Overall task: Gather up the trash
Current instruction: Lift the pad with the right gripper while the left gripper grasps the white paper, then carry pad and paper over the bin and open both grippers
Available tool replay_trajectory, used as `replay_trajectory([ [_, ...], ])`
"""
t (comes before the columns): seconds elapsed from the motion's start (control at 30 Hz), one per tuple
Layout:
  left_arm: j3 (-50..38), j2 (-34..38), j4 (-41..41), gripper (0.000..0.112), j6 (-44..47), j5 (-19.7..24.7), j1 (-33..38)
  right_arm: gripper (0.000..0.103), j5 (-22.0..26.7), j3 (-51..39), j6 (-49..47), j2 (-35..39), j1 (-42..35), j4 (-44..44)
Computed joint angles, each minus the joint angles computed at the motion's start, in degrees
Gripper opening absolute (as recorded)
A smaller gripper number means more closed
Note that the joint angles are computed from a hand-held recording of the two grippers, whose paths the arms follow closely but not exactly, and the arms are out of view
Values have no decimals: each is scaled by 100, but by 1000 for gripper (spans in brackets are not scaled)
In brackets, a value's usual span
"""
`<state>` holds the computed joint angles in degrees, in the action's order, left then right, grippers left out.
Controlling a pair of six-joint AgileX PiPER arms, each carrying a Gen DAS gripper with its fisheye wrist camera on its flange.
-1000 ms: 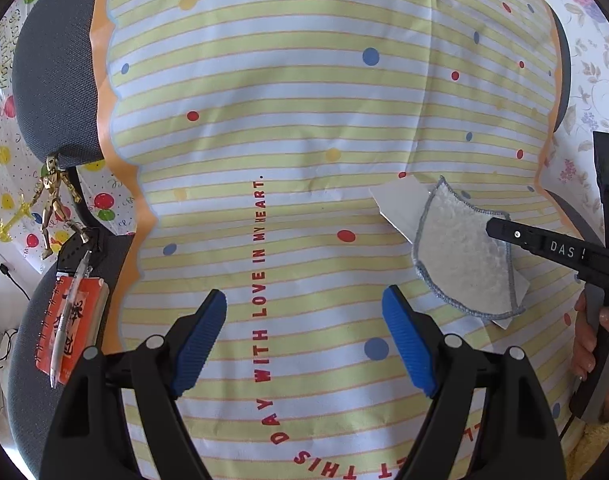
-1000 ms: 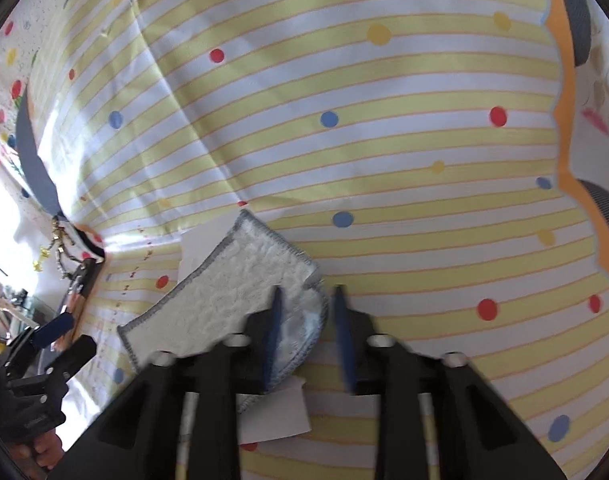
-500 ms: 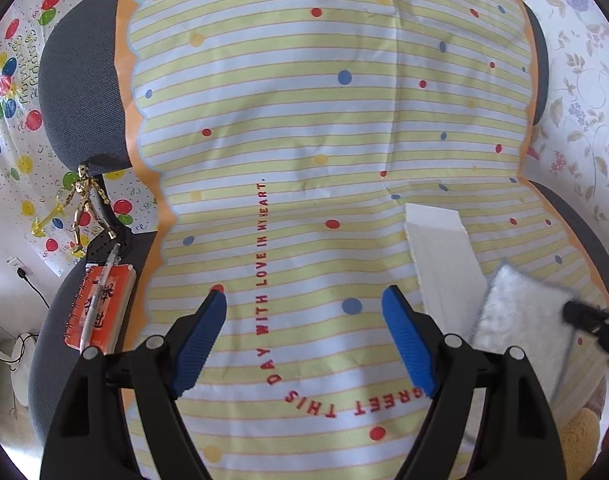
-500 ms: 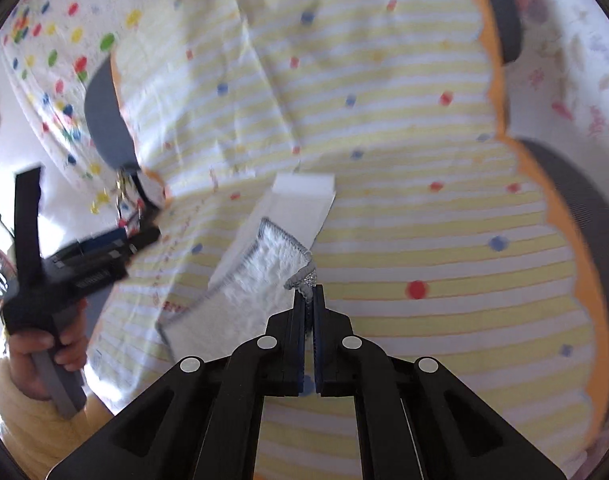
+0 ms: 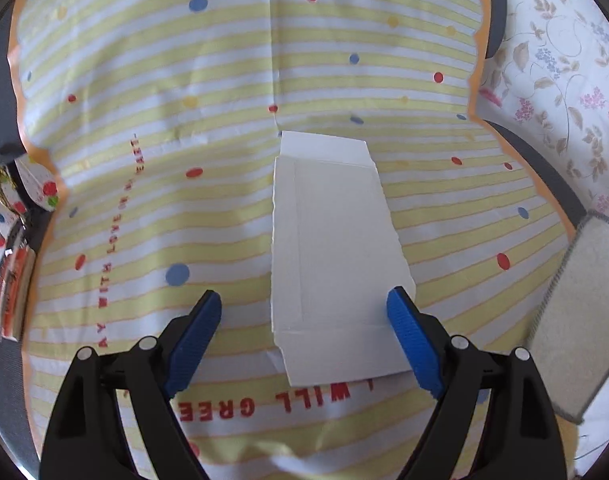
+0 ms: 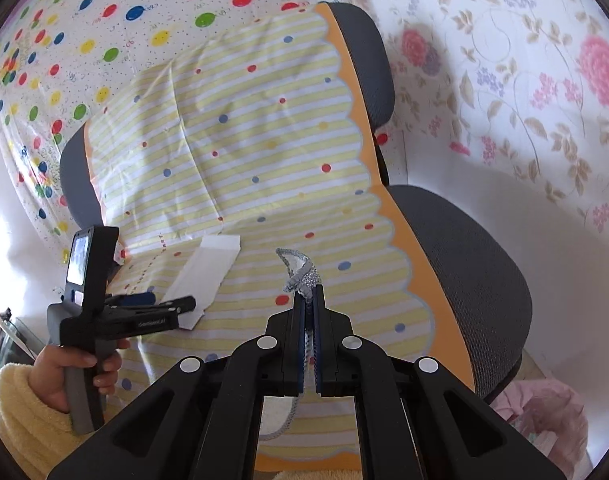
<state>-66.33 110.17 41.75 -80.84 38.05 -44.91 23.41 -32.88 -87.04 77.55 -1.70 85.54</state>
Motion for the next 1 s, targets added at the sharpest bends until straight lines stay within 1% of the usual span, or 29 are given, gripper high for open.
replay_trajectory([
  [0.03,-65,67,5,73,19,11,-48,4,49,34,-124,42,-43,94],
  [0.07,-71,78,-2,69,4,-80,-58,4,78,55,-202,69,-65,151],
  [0.1,-136,107,11,61,-10,-27,-117,4,122,74,-311,116,-114,237],
  [0.13,-326,212,73,55,18,209,-246,4,139,99,-354,126,-137,284],
  [0.17,-457,257,67,51,127,370,-306,4,172,106,-383,166,-160,320],
  [0.2,-549,302,146,38,104,499,-375,4,230,98,-395,226,-204,338],
  [0.23,-587,304,227,22,30,531,-420,4,265,114,-427,247,-233,368],
  [0.3,-348,53,354,10,-236,141,-412,4,295,138,-452,240,-276,365],
  [0.33,-208,-88,561,9,-497,4,-454,4,321,154,-453,217,-309,341],
  [0.37,-91,-249,864,7,-789,15,-568,4,367,173,-436,180,-352,303],
  [0.4,8,-393,1065,4,-985,-19,-645,4,404,176,-412,154,-387,268],
  [0.47,303,-843,1419,1,-1385,-80,-833,4,483,201,-375,49,-473,204],
  [0.5,348,-1005,1500,0,-1443,82,-971,4,519,215,-352,-20,-507,183],
  [0.57,290,-1184,1432,0,-1393,556,-1249,4,592,269,-354,-195,-579,212],
  [0.63,428,-1419,1481,0,-1541,639,-1415,4,600,331,-371,-382,-600,269],
  [0.77,592,-1612,1611,0,-1946,1012,-1854,4,806,425,-163,-694,-726,131],
  [0.83,672,-1653,1644,0,-2126,1127,-2048,4,959,505,-42,-921,-867,3],
  [0.93,707,-1652,1694,0,-2287,1101,-2289,4,1112,631,277,-1331,-1101,-338],
  [1.0,572,-1551,1657,0,-2216,1079,-2408,4,1379,695,558,-1573,-1478,-678],
])
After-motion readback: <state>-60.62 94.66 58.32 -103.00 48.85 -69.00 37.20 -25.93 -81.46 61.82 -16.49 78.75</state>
